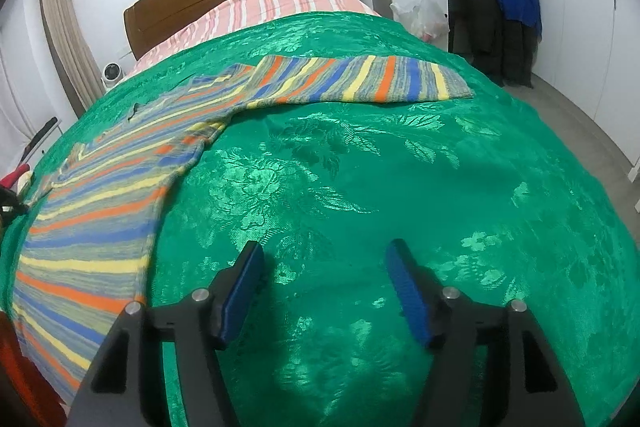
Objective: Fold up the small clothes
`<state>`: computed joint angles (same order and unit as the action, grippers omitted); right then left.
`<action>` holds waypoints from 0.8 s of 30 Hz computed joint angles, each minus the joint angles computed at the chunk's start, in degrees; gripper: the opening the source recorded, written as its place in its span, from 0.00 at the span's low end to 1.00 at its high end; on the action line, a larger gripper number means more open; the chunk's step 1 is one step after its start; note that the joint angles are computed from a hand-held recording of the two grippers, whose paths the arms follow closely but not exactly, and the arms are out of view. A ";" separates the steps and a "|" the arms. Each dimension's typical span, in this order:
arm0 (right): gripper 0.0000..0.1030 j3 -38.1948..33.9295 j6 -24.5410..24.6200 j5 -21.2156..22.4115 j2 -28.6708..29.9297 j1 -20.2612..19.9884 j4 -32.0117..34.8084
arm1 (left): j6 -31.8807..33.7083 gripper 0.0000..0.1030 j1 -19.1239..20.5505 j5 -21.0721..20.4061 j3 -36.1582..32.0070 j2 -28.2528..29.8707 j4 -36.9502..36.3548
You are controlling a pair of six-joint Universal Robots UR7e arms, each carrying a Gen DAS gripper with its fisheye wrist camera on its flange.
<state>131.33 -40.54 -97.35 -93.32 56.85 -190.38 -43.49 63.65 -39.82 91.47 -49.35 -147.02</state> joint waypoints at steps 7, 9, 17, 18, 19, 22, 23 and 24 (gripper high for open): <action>0.63 -0.34 -0.04 1.08 -0.08 -0.65 0.72 | 0.03 0.12 -0.80 2.47 0.60 0.54 0.96; 0.63 -0.29 -0.27 0.56 0.22 -0.39 0.09 | 2.87 0.24 -0.95 -1.17 1.70 -0.82 -0.23; 0.64 -0.25 -0.86 -0.79 1.52 0.41 -2.02 | 9.04 0.77 0.96 -4.65 -1.95 -3.06 -5.50; 0.66 -0.23 -1.05 -0.96 1.74 0.49 -2.41 | 8.90 0.77 1.54 -5.00 -3.76 -2.15 -4.12; 0.66 -0.17 -1.34 -1.19 2.04 0.60 -2.99 | 9.04 0.77 2.02 -5.00 -5.80 -0.82 -2.93; 0.68 -0.04 -2.36 -2.01 2.94 0.99 -4.73 | 11.60 0.77 3.35 -7.31 -11.75 3.53 0.61; 0.68 0.00 -2.60 -2.18 3.12 1.07 -5.11 | 12.54 0.75 3.68 -8.90 -13.31 4.76 2.10; 0.68 0.03 -2.79 -2.31 3.24 1.12 -5.39 | 13.65 0.54 3.69 -9.42 -14.29 5.63 2.95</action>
